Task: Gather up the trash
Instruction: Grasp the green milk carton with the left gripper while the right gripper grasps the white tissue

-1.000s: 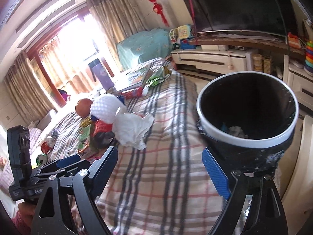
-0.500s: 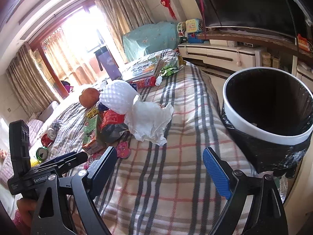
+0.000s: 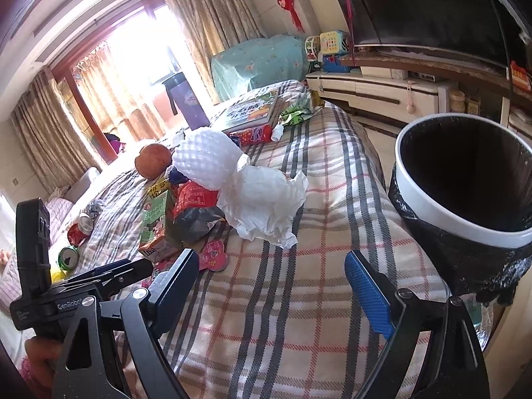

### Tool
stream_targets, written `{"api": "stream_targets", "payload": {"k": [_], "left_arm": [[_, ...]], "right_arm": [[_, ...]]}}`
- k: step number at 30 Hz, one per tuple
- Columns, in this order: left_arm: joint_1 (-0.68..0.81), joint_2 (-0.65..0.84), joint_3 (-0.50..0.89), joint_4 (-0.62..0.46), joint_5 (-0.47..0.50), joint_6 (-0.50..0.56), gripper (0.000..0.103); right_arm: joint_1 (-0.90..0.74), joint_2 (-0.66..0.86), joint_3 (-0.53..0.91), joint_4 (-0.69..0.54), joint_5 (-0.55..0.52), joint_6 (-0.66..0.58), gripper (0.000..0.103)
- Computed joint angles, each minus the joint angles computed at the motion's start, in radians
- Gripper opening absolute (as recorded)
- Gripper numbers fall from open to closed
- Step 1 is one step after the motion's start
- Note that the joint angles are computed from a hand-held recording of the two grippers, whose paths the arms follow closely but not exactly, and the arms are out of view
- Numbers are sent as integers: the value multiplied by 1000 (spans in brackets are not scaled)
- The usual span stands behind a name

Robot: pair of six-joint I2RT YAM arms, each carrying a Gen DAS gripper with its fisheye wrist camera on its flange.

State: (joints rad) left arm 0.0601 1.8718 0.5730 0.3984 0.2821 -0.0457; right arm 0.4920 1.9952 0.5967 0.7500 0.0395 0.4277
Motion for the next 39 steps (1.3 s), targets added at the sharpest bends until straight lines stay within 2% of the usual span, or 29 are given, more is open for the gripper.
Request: {"api": "stream_targets", "payload": {"k": [6,16,23,24,25,27,28,29,32,39], "left_arm": [[-15,5,21,-9,-41,-1,84],[-44,55,127,-52,-77,-7,89],[-45,114,179,-31,-120,13,89],[-47,121,183,-29,-127,18,89],[-45,128,186,-26,-127,21,87],[-33,141,191,-23,-97,28,76],[-30,144,193,-29,-82,32,64],[-32,142,189,-28,-82,36,59],[-25,118,154,5,-73,52,56],[9,52,78,31,-38,69,52]], "right_arm": [[0,29,37,1,-2,3,91],[-8,91,195,-158,-18,1,91],[-40,145,269,-176,-74,12,88],[-45,150,280,-182,-76,15,86],[-49,154,289,-186,-75,18,79],[-52,160,297,-189,-72,21,64],[-53,165,306,-197,-64,20,49],[-53,167,308,-202,-61,19,40],[-50,150,275,-168,-53,19,30],[-43,72,157,-88,-38,10,25]]}}
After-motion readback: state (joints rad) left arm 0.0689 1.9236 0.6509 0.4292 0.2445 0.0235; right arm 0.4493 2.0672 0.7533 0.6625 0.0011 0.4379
